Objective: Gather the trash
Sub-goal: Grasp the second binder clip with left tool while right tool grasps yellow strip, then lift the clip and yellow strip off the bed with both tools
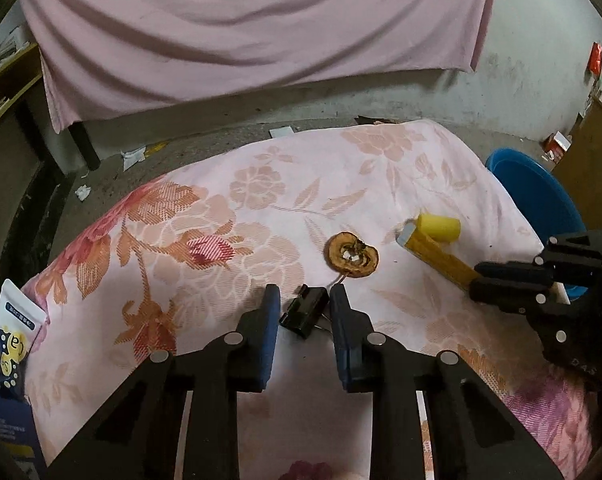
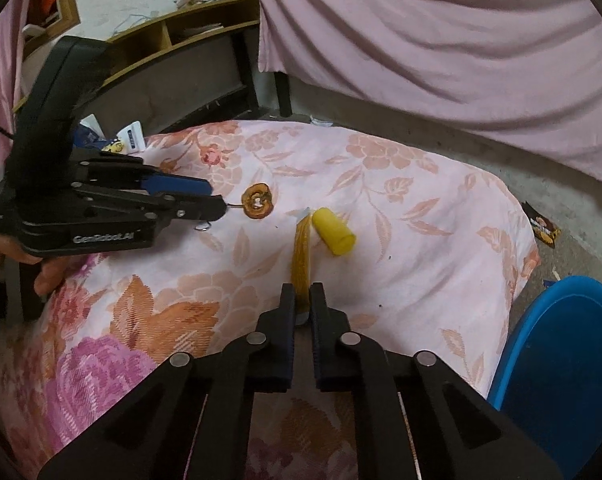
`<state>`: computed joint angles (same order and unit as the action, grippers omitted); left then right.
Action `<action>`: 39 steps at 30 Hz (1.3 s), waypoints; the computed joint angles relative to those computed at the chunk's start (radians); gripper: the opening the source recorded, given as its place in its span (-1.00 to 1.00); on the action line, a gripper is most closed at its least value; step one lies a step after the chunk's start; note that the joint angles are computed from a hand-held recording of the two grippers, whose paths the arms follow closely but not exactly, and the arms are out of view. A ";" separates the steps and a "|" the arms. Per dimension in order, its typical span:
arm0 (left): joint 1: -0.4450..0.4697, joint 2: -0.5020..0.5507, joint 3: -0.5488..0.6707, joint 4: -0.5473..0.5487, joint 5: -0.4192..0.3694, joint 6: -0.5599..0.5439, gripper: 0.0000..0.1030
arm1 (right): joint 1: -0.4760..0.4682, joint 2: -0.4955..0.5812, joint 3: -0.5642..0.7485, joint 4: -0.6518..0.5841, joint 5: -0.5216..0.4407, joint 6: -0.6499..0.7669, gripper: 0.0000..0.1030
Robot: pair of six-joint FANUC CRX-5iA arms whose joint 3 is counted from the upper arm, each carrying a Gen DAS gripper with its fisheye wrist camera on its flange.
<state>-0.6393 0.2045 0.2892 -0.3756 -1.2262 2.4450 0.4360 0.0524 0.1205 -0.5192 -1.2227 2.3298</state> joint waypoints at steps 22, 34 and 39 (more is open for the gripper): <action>-0.123 -0.043 0.010 -0.131 -0.050 0.347 -0.61 | -0.003 -0.064 -0.070 -0.008 0.082 0.018 -0.87; -0.132 -0.095 -0.048 -0.130 -0.014 0.427 -0.61 | 0.080 -0.063 -0.093 0.100 0.162 0.024 -0.49; -0.130 -0.106 -0.061 -0.125 -0.004 0.430 -0.61 | 0.087 -0.043 -0.077 0.113 0.134 0.030 -0.58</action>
